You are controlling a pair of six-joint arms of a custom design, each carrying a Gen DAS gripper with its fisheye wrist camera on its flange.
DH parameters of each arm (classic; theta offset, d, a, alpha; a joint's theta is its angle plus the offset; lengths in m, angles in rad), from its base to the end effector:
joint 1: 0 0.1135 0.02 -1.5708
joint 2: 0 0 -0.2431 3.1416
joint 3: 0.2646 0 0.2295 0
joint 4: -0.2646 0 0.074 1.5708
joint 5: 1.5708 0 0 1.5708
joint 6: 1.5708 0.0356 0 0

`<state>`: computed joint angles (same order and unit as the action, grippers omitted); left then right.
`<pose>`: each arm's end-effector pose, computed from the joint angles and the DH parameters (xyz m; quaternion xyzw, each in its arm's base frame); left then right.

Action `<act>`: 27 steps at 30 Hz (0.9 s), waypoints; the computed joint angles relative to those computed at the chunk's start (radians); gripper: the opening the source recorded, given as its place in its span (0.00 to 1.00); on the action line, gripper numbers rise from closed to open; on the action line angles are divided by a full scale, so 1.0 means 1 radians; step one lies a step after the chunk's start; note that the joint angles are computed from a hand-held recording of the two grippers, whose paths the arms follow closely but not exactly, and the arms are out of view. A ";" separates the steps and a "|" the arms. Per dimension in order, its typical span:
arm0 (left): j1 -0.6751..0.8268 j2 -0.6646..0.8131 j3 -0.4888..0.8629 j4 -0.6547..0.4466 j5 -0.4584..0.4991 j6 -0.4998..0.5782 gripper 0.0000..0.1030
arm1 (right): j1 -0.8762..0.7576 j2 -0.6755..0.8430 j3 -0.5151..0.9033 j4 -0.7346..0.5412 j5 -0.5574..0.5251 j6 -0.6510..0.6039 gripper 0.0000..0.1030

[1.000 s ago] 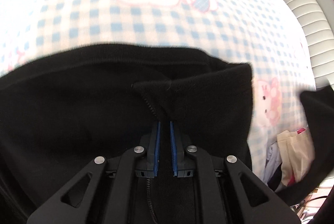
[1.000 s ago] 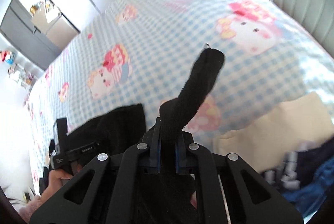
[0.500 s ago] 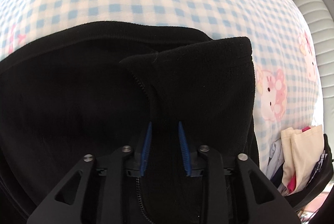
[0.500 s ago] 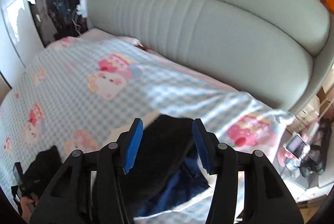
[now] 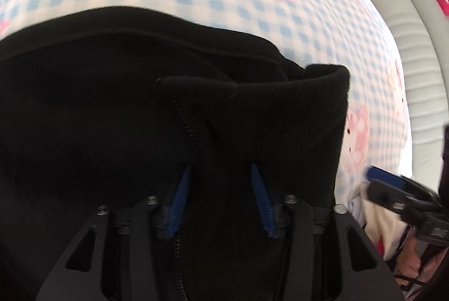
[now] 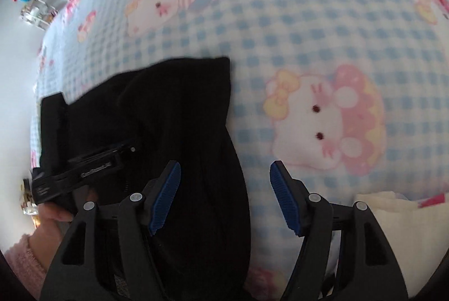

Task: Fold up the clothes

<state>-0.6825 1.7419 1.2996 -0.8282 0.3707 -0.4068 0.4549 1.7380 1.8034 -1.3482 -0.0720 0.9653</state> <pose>0.2394 -0.2112 0.2101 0.1609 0.9588 -0.2320 0.0313 0.2762 0.1379 0.3226 0.2447 0.9583 0.1205 0.0855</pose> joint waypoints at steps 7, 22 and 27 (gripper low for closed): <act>0.053 -0.079 0.058 -0.065 -0.134 0.023 0.09 | 0.006 0.066 -0.082 0.098 0.047 0.009 0.66; 0.071 0.009 0.123 -0.112 -0.206 0.132 0.11 | -0.131 0.115 -0.170 0.270 -0.041 -0.149 0.34; 0.131 0.138 0.267 -0.226 -0.146 0.177 0.20 | -0.149 0.023 -0.168 0.144 0.262 -0.054 0.42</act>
